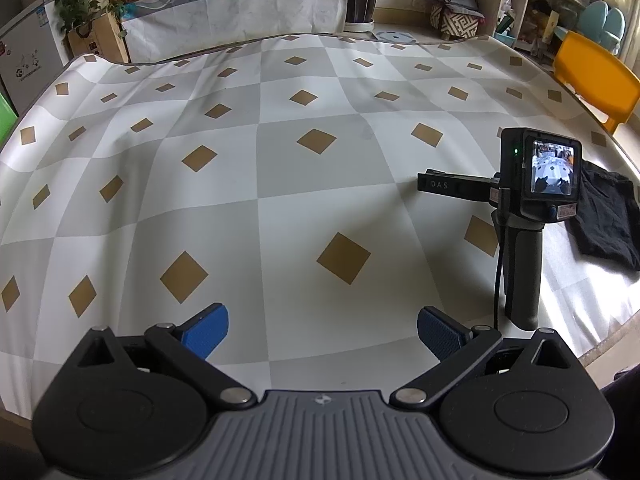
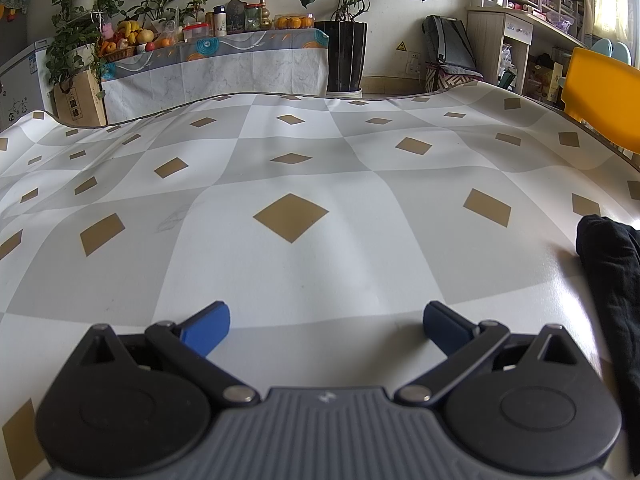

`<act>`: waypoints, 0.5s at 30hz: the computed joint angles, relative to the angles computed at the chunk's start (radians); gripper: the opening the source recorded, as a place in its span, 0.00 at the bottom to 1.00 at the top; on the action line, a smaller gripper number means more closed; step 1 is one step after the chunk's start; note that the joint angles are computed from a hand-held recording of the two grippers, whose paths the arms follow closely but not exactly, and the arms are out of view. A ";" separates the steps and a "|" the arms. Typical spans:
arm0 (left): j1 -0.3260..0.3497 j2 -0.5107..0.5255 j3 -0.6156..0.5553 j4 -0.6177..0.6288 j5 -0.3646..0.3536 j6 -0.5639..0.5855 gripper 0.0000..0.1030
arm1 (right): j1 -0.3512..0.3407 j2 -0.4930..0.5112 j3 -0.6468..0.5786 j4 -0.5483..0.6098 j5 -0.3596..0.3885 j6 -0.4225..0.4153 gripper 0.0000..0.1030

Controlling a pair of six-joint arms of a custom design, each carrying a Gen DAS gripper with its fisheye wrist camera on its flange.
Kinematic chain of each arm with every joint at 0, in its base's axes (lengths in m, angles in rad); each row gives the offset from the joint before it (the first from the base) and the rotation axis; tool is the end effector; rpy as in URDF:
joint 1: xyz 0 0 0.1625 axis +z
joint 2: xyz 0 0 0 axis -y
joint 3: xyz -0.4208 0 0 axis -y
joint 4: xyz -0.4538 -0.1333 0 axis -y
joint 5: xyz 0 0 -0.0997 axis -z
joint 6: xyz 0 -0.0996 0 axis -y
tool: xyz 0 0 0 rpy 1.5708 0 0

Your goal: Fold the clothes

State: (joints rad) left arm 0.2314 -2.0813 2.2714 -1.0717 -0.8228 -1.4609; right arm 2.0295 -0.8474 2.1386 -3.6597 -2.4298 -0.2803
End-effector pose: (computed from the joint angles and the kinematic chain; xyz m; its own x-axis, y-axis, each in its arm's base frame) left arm -0.2172 -0.2577 0.3242 -0.7189 -0.0868 -0.6897 0.3337 0.8272 -0.4520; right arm 0.2821 -0.4406 0.0677 -0.7079 0.0158 0.7062 -0.5256 0.6561 -0.5415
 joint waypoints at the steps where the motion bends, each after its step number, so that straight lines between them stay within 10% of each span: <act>1: -0.001 -0.002 0.000 0.000 0.000 -0.002 0.98 | 0.000 0.000 0.000 0.000 0.000 0.000 1.00; 15: -0.005 -0.005 -0.005 0.001 0.000 -0.006 0.98 | 0.000 0.000 0.000 0.000 0.000 0.000 1.00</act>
